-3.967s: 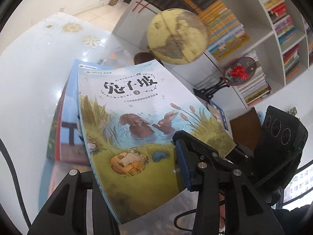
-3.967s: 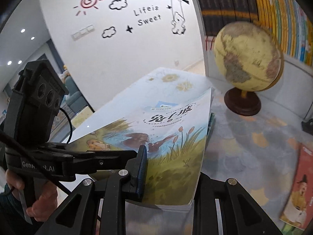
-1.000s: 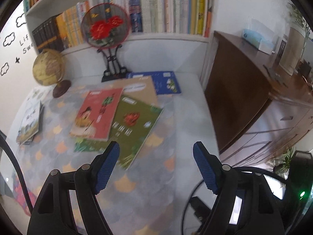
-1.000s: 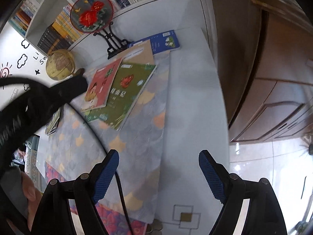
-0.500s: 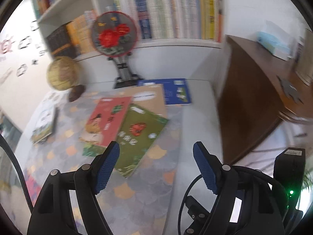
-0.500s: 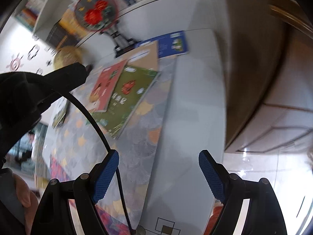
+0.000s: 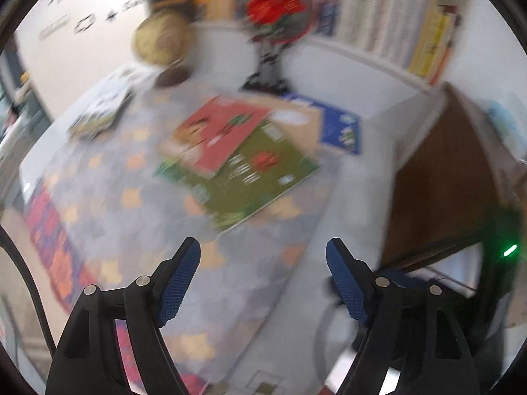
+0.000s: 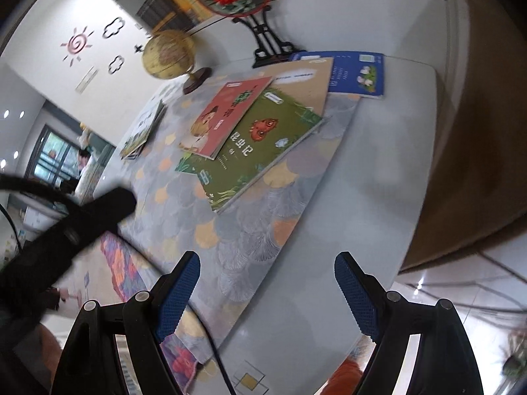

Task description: Organize books

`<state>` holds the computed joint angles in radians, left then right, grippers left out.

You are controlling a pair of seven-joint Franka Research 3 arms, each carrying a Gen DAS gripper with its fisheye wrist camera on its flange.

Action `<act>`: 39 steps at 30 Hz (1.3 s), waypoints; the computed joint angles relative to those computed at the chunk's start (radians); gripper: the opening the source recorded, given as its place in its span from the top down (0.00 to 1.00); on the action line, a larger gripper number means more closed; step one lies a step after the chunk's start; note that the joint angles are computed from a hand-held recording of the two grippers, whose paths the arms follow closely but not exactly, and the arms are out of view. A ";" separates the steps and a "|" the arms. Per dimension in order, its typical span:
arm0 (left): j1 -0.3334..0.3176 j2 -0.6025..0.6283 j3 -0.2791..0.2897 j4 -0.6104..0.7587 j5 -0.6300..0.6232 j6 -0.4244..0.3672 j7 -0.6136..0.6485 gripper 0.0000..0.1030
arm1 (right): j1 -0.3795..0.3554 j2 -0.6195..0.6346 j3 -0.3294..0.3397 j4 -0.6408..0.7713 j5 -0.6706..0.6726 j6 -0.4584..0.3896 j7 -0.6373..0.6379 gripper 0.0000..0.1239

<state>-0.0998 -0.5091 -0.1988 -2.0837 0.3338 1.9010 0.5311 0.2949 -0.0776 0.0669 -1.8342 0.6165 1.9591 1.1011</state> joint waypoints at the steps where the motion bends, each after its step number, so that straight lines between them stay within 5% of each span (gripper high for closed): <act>1: 0.002 -0.013 0.002 -0.011 -0.004 -0.022 -0.004 0.25 | 0.001 0.008 0.001 0.007 0.001 0.000 -0.011 0.34; 8: 0.020 -0.170 0.105 -0.173 -0.082 0.054 0.037 0.24 | 0.025 0.069 0.023 0.073 0.013 0.020 -0.042 0.34; 17: 0.076 -0.200 0.177 -0.240 -0.071 0.099 0.309 0.17 | 0.073 0.028 0.056 0.011 -0.028 0.171 0.059 0.34; 29: 0.230 -0.381 0.454 -0.384 -0.077 0.116 0.903 0.17 | 0.226 -0.024 0.186 -0.144 -0.302 0.480 0.672 0.34; 34: 0.297 -0.343 0.511 -0.325 -0.098 0.174 1.038 0.16 | 0.287 0.023 0.213 -0.090 -0.422 0.500 0.877 0.34; 39: 0.289 -0.262 0.545 -0.286 -0.218 0.256 1.124 0.16 | 0.334 0.088 0.212 0.003 -0.649 0.512 1.022 0.34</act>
<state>0.1896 -0.7711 0.3462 -2.3699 0.1154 2.1566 1.6552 0.6289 0.0104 0.2785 -1.8316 -0.0325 2.4712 2.1232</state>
